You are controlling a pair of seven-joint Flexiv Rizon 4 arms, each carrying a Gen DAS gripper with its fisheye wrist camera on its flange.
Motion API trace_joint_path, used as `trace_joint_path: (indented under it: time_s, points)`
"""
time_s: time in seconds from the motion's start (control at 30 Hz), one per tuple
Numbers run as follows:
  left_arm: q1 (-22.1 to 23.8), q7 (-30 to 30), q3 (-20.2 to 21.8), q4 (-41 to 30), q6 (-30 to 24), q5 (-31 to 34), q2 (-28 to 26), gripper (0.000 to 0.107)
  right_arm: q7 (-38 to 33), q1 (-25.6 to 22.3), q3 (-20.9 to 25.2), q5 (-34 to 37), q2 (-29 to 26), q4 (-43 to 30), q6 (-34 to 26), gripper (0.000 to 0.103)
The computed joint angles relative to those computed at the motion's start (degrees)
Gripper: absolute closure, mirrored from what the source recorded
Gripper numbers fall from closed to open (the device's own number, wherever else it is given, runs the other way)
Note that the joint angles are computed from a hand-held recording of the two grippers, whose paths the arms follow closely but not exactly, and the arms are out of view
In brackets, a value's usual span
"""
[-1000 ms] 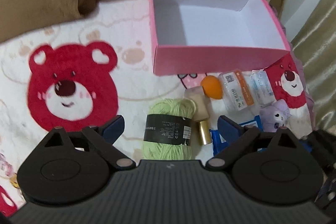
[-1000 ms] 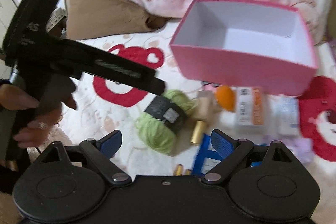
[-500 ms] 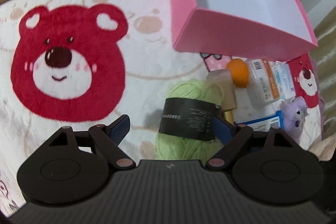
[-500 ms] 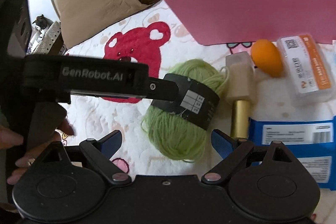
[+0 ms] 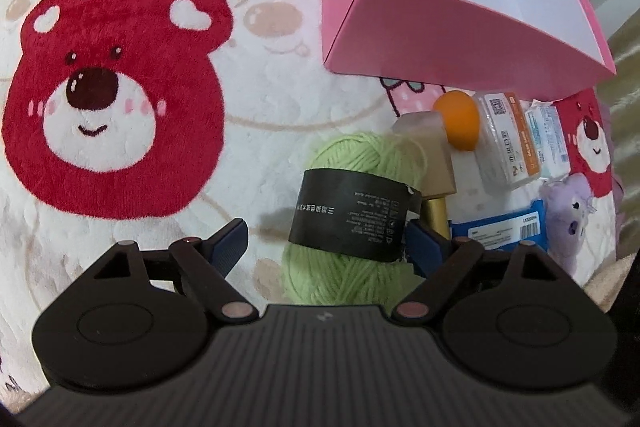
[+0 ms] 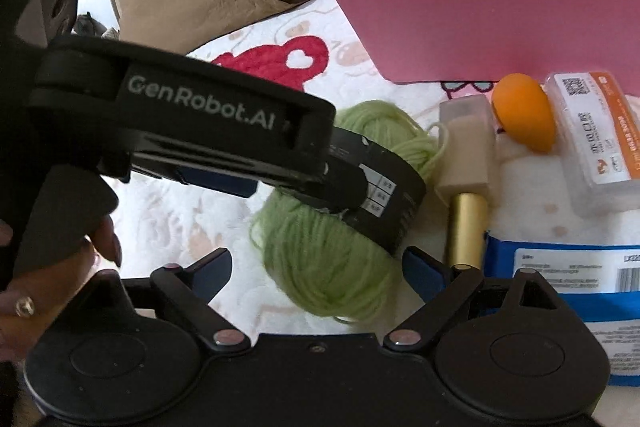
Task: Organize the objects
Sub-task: 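Reach the left gripper to the green yarn ball and close on it, then lift the yarn ball with the left gripper and carry it into the pink box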
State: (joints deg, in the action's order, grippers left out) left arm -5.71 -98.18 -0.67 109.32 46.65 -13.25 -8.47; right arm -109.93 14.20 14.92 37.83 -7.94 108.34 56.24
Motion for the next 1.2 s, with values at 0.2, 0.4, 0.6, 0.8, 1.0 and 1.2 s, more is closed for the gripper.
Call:
trace_joint_path:
  time_s: [0.2,0.4,0.6,0.8,1.0,1.2]
  points:
    - [0.9,5.8,-1.5,2.5,1.0,-11.2,-0.3,0.041,0.5,1.4,0.4,-3.1,-0.8,2.0,4.8,0.020]
    - [0.0,4.4,-1.2,3.0,2.2,-11.0,-0.7,0.037,3.2,2.2,1.2,-7.6,0.0,5.4,10.2,0.039]
    - [-0.5,5.3,-1.6,5.2,5.5,-12.8,0.6,0.043,1.8,2.3,2.0,-6.8,1.8,7.2,12.6,0.045]
    - [-3.1,4.1,-2.0,7.4,12.1,-10.6,4.3,0.045,-1.1,3.2,1.3,-7.3,6.7,10.3,15.3,0.045]
    - [-5.5,7.3,-2.9,9.2,16.9,-17.4,7.7,0.045,-3.7,4.5,-1.7,-8.9,14.2,12.8,14.1,0.045]
    - [-6.7,4.4,-3.5,2.7,14.6,-13.5,8.8,0.045,-9.6,6.4,-8.6,-6.8,20.5,9.5,7.8,0.045]
